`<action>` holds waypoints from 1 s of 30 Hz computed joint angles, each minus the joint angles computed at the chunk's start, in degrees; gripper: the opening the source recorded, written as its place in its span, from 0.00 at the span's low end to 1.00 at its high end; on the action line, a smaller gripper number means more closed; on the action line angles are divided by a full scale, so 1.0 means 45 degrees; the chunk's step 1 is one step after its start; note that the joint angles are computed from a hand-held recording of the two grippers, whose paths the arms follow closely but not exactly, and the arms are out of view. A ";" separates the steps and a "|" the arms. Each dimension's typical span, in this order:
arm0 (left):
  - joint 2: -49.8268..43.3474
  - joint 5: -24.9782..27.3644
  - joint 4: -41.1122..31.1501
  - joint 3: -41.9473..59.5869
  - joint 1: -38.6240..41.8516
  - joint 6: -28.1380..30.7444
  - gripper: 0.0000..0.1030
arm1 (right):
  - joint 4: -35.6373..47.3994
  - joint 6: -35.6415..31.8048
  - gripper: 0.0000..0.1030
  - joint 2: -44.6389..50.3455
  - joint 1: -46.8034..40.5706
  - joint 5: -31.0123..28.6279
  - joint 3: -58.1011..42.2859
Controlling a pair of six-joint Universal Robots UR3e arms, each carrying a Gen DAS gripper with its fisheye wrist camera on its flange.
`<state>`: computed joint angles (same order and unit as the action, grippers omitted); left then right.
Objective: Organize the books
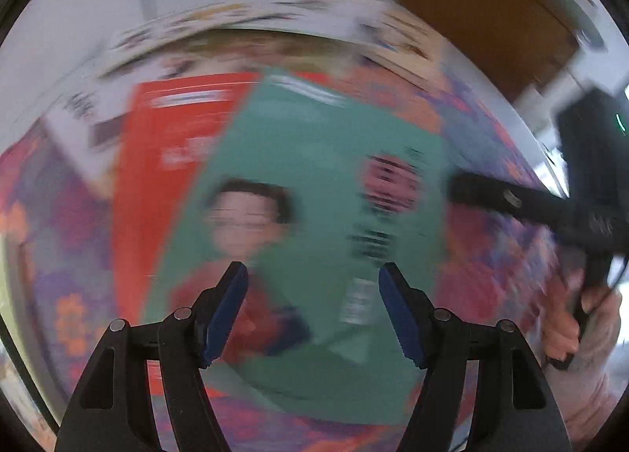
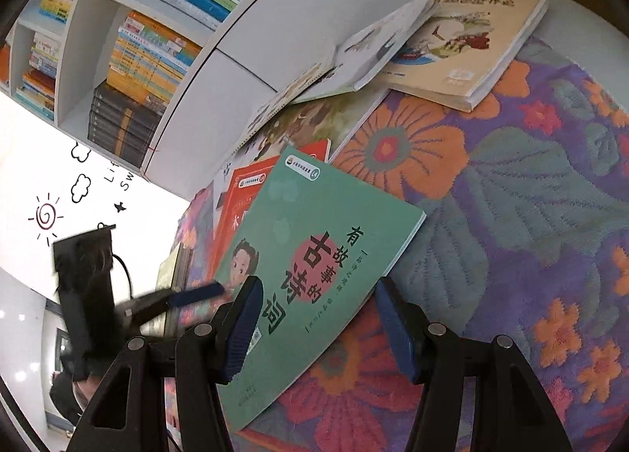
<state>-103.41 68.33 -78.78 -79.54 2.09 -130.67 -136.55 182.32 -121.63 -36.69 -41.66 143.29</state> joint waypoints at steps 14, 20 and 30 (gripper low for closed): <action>-0.1345 -0.1078 0.1108 0.1133 0.1602 -0.0003 0.65 | 0.1470 -0.0888 0.65 -0.0003 0.0400 0.0026 -0.0496; -0.0528 -0.0241 0.2702 -0.0544 0.0822 0.0542 0.68 | 0.1908 -0.1222 0.66 -0.0209 -0.0207 0.0673 -0.0179; -0.0026 -0.1725 -0.1597 -0.0080 0.0536 0.2601 0.68 | 0.4202 -0.1871 0.67 -0.2735 -0.2327 -0.0125 -0.0161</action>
